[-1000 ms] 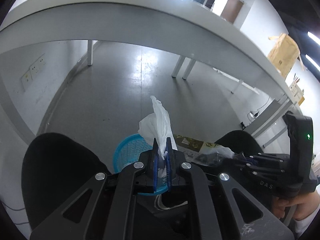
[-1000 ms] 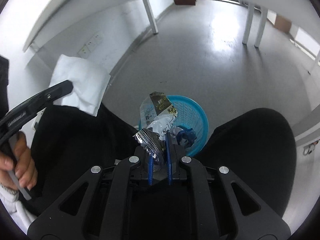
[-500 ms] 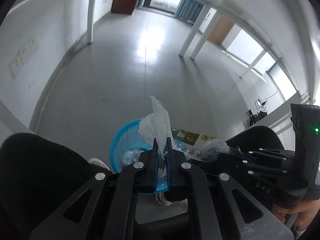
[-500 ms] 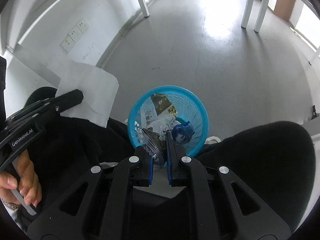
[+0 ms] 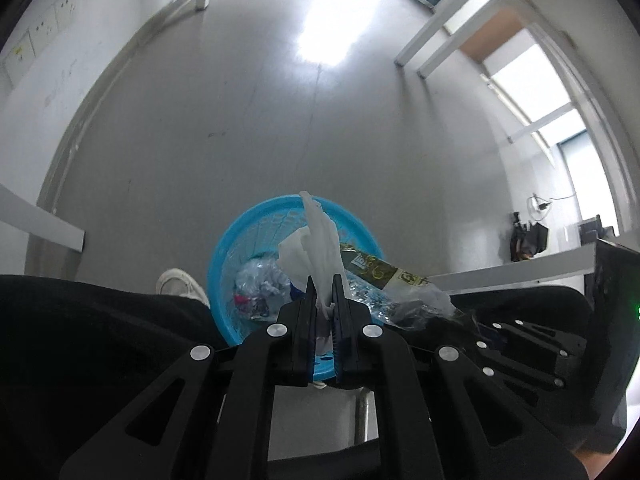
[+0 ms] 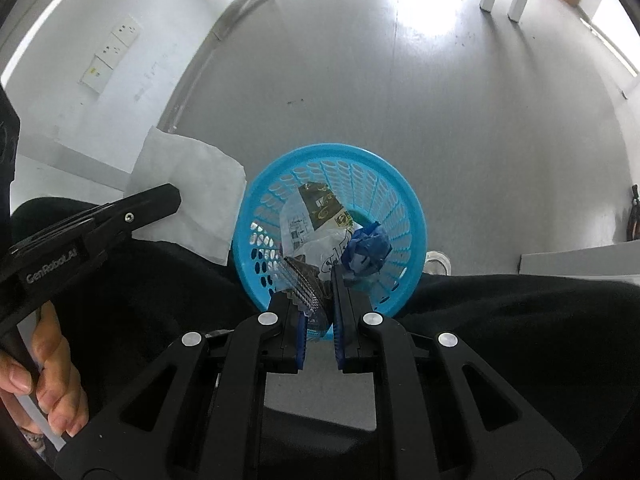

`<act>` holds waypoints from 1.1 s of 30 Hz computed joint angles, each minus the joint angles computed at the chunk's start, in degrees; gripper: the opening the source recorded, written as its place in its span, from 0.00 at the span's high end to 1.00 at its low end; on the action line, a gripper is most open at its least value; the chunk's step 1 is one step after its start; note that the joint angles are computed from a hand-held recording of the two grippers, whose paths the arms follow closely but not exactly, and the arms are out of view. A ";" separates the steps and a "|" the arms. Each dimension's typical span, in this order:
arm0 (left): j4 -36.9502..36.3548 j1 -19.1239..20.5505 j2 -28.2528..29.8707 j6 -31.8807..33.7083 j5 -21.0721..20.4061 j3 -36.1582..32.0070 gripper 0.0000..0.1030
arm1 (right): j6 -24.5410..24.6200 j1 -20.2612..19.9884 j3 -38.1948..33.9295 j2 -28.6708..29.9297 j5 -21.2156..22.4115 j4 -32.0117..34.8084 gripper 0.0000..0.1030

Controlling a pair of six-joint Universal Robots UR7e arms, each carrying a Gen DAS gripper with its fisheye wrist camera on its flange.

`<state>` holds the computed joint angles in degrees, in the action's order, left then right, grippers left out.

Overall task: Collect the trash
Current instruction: 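Carry the white tissue and foil wrapper down over the blue basket, then open the left gripper and the right gripper to drop both items into the basket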

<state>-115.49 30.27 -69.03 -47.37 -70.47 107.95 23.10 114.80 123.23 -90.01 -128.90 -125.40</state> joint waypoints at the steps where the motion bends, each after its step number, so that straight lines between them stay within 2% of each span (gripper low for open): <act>1: 0.39 0.50 0.68 -0.18 0.00 -0.48 0.95 | 0.00 -0.51 -0.17 0.59 0.10 -0.04 0.91; 10: 1.98 3.73 7.42 -1.21 -0.14 -3.65 0.95 | 1.32 -5.69 -1.17 4.22 2.85 0.54 0.91; 14: 4.11 5.93 9.99 -2.46 -1.49 -5.25 0.95 | 2.12 -7.62 -1.57 6.23 2.56 0.43 0.91; 21: 6.11 7.98 12.22 -3.64 -2.66 -6.32 0.94 | 4.36 -12.02 -2.22 8.58 4.68 1.39 0.91; 26: 6.21 8.40 12.98 -2.85 -3.50 -6.66 0.94 | 5.80 -13.24 -2.28 8.51 4.94 1.16 0.87; 27: 6.05 8.54 12.98 -2.92 -3.94 -6.61 0.92 | 5.47 -13.49 -1.97 8.05 4.80 0.90 0.86; 29: 5.69 8.63 12.95 -3.63 -4.09 -6.59 0.76 | 5.64 -13.33 -1.89 7.89 4.88 0.69 0.75; 31: 4.78 8.43 12.57 -4.46 -3.19 -6.36 0.69 | 6.00 -13.19 -1.58 7.85 4.85 0.25 0.70; 33: 3.44 8.36 12.01 -5.12 -2.71 -5.87 0.67 | 6.42 -13.13 -1.69 7.71 4.93 0.33 0.68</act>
